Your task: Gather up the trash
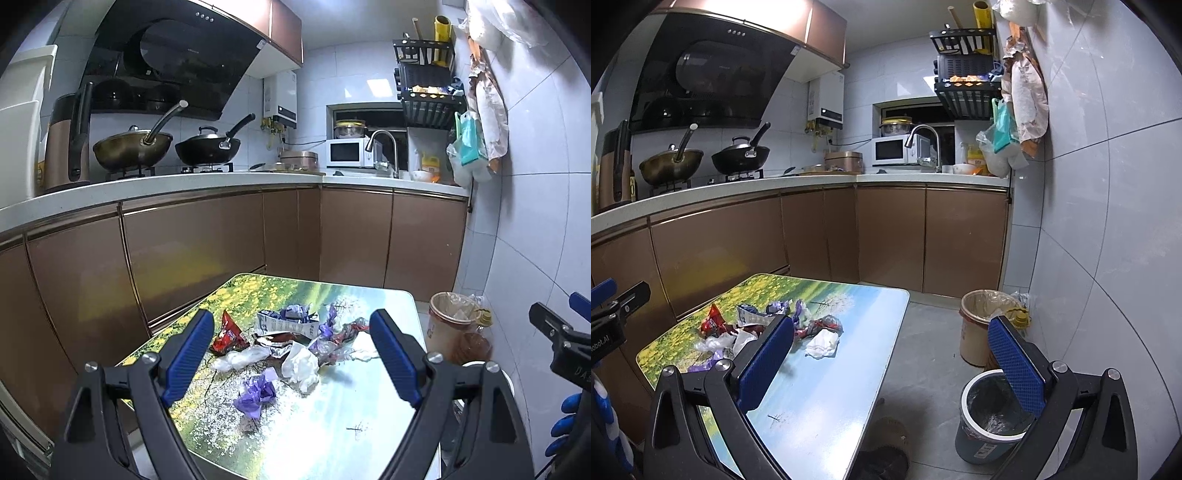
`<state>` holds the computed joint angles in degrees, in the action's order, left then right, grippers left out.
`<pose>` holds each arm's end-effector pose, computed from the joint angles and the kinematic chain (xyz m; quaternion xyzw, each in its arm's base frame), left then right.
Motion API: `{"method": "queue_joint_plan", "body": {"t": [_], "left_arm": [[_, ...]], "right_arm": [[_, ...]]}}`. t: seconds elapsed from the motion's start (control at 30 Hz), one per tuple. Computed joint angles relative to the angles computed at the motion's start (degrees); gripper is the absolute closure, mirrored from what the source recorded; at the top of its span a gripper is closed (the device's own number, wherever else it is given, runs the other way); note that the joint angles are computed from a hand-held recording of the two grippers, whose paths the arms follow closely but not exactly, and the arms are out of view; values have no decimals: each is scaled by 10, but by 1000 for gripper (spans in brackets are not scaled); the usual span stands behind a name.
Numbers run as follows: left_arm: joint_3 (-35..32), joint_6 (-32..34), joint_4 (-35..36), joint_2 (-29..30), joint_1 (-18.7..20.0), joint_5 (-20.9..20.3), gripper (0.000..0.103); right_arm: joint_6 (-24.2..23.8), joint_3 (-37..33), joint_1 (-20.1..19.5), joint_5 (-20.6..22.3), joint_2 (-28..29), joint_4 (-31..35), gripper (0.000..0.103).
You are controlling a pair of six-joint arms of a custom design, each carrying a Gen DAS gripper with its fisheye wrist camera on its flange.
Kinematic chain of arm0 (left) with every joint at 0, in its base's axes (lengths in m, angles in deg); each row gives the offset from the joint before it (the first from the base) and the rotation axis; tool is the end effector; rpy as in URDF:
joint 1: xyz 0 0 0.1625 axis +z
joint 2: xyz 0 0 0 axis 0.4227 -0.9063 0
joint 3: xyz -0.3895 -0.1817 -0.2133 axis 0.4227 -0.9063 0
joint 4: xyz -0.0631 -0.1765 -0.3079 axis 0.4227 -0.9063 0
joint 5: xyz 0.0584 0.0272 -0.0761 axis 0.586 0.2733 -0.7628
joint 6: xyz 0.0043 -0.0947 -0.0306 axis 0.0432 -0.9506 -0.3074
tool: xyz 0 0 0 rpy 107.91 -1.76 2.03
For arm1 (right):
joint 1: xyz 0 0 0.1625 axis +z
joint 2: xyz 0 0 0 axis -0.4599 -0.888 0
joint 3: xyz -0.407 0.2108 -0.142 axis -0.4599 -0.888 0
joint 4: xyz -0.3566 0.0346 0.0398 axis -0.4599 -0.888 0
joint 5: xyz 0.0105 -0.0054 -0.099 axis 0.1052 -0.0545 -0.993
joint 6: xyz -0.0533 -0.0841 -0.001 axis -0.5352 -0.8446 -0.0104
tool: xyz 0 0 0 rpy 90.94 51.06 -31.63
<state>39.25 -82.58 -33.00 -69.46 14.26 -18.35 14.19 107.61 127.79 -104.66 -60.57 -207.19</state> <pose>-0.3755 -0.6059 0.2053 0.0591 0.6801 -0.5987 0.4189 0.2478 -0.7039 0.3207 0.3461 -0.7755 0.4809 0.2182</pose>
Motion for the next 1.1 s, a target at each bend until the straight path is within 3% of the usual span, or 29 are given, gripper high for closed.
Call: {"method": "queue_joint_plan", "body": {"t": [0.13, 0.47, 0.8, 1.03, 1.1], "left_arm": [[-16, -29, 47, 3, 3, -2, 18], [-19, -8, 48, 5, 10, -4, 17], [-46, -41, 118, 14, 18, 5, 17], [-97, -122, 233, 32, 33, 7, 17], [-129, -177, 307, 44, 39, 8, 17]], "right_arm": [[-3, -6, 2, -9, 4, 14, 0], [4, -17, 0, -6, 9, 37, 0], [6, -36, -2, 9, 23, 58, 0], [4, -67, -1, -12, 46, 90, 0], [5, -79, 0, -20, 53, 102, 0]]}}
